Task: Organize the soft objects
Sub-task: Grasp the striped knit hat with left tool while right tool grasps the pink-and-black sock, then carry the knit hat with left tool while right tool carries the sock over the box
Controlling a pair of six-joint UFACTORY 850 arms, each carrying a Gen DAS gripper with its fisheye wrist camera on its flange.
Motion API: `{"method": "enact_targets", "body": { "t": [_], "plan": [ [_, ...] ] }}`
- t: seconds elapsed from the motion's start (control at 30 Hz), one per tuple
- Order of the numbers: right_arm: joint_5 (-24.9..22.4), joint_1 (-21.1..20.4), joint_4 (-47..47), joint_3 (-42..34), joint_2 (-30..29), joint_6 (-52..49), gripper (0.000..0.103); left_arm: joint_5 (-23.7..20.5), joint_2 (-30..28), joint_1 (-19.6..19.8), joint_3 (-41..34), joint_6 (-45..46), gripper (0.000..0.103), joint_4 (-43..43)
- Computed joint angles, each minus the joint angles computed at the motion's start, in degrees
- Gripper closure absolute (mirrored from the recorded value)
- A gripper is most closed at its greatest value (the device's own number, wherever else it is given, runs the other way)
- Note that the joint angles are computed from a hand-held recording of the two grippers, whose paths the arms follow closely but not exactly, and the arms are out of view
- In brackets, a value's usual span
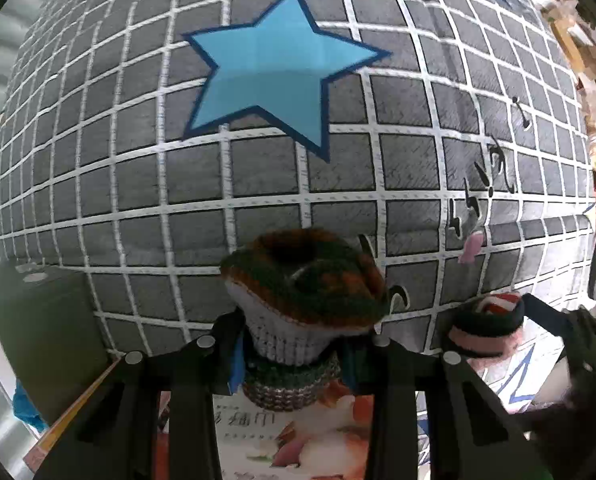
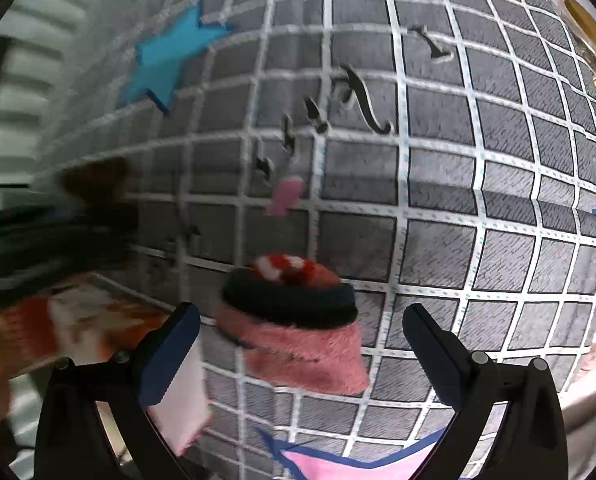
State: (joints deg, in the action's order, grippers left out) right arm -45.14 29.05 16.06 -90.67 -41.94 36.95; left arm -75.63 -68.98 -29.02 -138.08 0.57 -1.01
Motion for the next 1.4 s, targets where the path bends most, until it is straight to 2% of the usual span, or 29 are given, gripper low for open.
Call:
{"method": "enact_targets", "body": {
  "t": [0.13, 0.17, 0.2, 0.27, 0.6, 0.87, 1.07, 1.23, 1.4],
  "plan": [
    [-1.46, 0.49, -2.62, 0.02, -0.03, 3.60, 0.015, 2.99, 3.72, -0.13, 4.09, 1.08, 0.063, 0.85],
    [-1.74, 0.43, -3.68, 0.84, 0.71, 3.88, 0.024, 4.07, 4.93, -0.27, 5.78, 1.34, 0.063, 1.10],
    [-2.13, 0.63, -4.58, -0.03, 0.24, 4.51, 0.041, 5.12, 5.92, -0.68, 7.20, 1.40, 0.063, 1.21],
    [-1.02, 0.32, -3.48, -0.05, 0.44, 3.53, 0.059, 5.68, 7.79, -0.12, 8.65, 3.19, 0.063, 0.77],
    [0.98, -1.35, -2.27, 5.16, 7.20, 4.75, 0.059, 10.20, 18.98, 1.14, 21.05, 8.34, 0.063, -0.58],
    [-0.11, 2.55, -4.32, 6.04, 11.46, 11.32, 0.059, 14.20, 28.81, 1.70, 33.59, 11.30, 0.063, -1.66],
    [-0.73, 3.72, -6.27, 3.89, 10.84, 14.33, 0.059, 17.18, 30.12, 1.38, 36.28, 14.18, 0.063, -3.19],
    [-1.62, 5.18, -8.62, -0.77, 7.44, 17.23, 0.059, 18.47, 32.93, 1.81, 39.72, 16.96, 0.063, -4.86],
    [-2.41, 6.90, -10.58, -2.30, 7.31, 20.10, 0.059, 19.42, 35.70, 2.56, 42.98, 18.96, 0.063, -5.93]
  ]
}}
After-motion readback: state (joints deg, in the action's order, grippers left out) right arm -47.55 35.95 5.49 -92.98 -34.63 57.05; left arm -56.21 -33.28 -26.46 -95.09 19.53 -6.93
